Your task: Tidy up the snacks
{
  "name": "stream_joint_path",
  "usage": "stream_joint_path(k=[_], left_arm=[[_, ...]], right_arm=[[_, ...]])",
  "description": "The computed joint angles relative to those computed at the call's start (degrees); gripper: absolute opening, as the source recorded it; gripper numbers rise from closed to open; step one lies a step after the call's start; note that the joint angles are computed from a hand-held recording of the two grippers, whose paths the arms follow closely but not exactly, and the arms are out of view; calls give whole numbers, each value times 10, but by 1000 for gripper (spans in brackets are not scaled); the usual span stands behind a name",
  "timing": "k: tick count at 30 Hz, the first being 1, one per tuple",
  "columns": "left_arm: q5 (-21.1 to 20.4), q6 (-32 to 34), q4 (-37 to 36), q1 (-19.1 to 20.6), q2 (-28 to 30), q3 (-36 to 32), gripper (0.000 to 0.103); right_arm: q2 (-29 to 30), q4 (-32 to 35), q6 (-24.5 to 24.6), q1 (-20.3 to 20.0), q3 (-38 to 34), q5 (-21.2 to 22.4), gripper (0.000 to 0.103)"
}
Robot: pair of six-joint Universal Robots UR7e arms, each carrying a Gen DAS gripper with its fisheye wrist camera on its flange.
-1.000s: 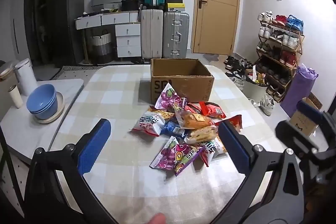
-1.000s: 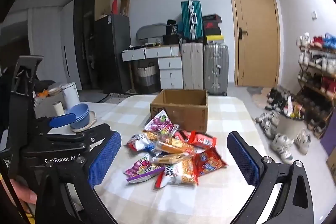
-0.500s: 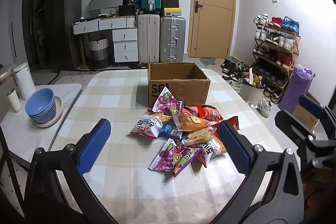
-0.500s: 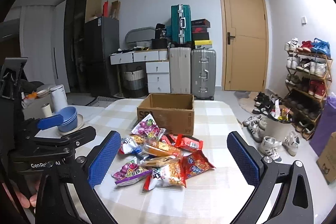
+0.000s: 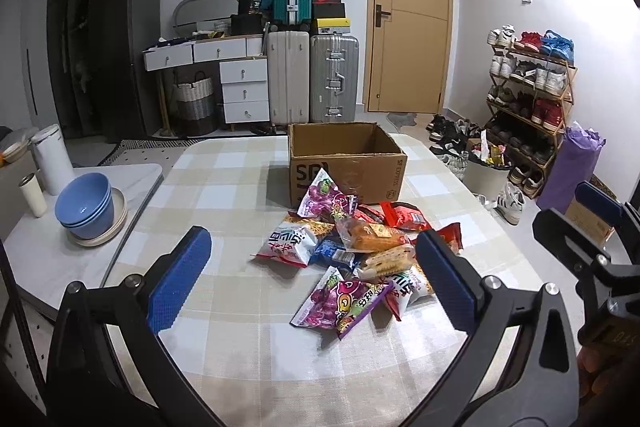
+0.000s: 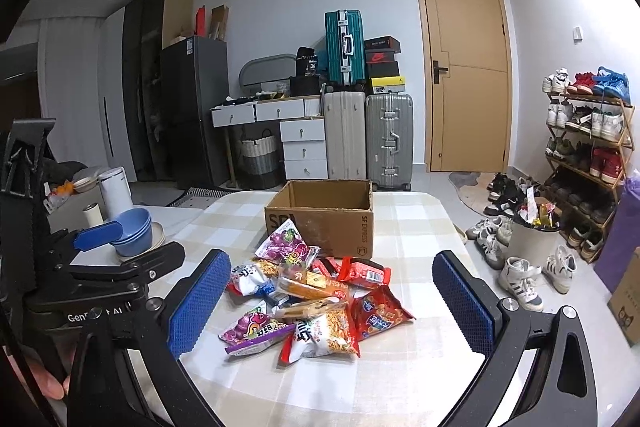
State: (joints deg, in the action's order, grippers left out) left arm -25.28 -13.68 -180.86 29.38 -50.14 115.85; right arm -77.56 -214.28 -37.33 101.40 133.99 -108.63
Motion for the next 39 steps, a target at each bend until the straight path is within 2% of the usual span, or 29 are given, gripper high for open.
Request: stream_joint_path(k=[23,39], left_arm=[[-14,18,-25,2,2,9,102],[-16,-6,0,12,-1,14,102]], right_arm=[[-8,22,31,-11,0,2,103],[-5,23,44,-20,2,0,103]])
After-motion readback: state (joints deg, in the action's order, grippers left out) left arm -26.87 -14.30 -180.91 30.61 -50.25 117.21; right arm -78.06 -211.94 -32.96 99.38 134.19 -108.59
